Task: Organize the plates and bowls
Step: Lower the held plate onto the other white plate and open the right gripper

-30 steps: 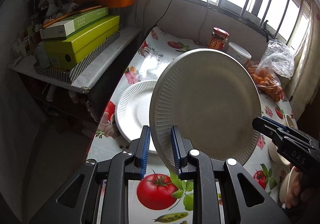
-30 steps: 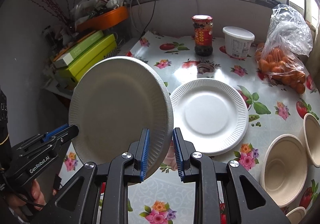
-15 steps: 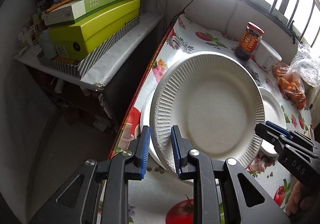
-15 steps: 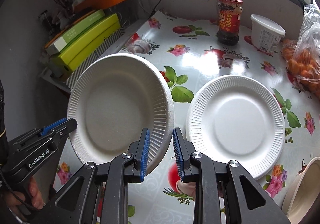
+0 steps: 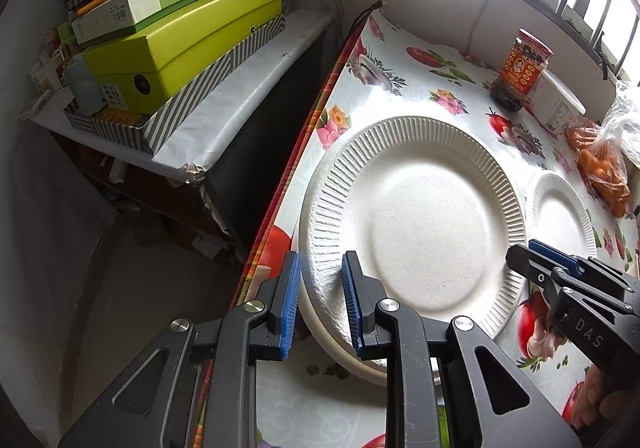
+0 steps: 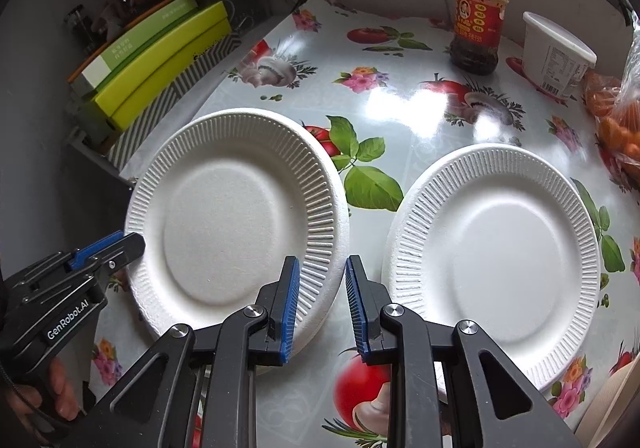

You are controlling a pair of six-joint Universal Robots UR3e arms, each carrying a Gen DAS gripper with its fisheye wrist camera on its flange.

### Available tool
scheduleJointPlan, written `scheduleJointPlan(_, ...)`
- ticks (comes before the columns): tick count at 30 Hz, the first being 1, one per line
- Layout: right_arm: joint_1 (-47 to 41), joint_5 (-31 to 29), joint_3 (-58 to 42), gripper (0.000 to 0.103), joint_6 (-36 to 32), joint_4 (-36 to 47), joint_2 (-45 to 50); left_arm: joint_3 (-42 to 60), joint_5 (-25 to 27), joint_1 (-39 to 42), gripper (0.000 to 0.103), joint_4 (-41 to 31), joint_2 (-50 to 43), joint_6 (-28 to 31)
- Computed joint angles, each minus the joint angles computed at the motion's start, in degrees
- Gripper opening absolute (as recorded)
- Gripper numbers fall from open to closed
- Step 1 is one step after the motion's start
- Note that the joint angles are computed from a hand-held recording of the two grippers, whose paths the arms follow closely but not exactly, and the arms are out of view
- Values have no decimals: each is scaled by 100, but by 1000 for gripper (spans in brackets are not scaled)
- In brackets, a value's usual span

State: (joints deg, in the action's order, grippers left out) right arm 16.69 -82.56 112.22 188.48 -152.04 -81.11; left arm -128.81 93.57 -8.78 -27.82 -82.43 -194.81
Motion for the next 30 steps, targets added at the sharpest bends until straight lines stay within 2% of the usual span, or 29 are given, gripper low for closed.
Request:
scheduleJointPlan(17, 101, -131, -80, 25, -20, -48, 171, 8, -18, 11, 23, -28, -115, 8)
scheduleJointPlan(30, 95, -42, 22, 39, -72, -102, 104, -31, -100, 17, 24, -81, -12, -36)
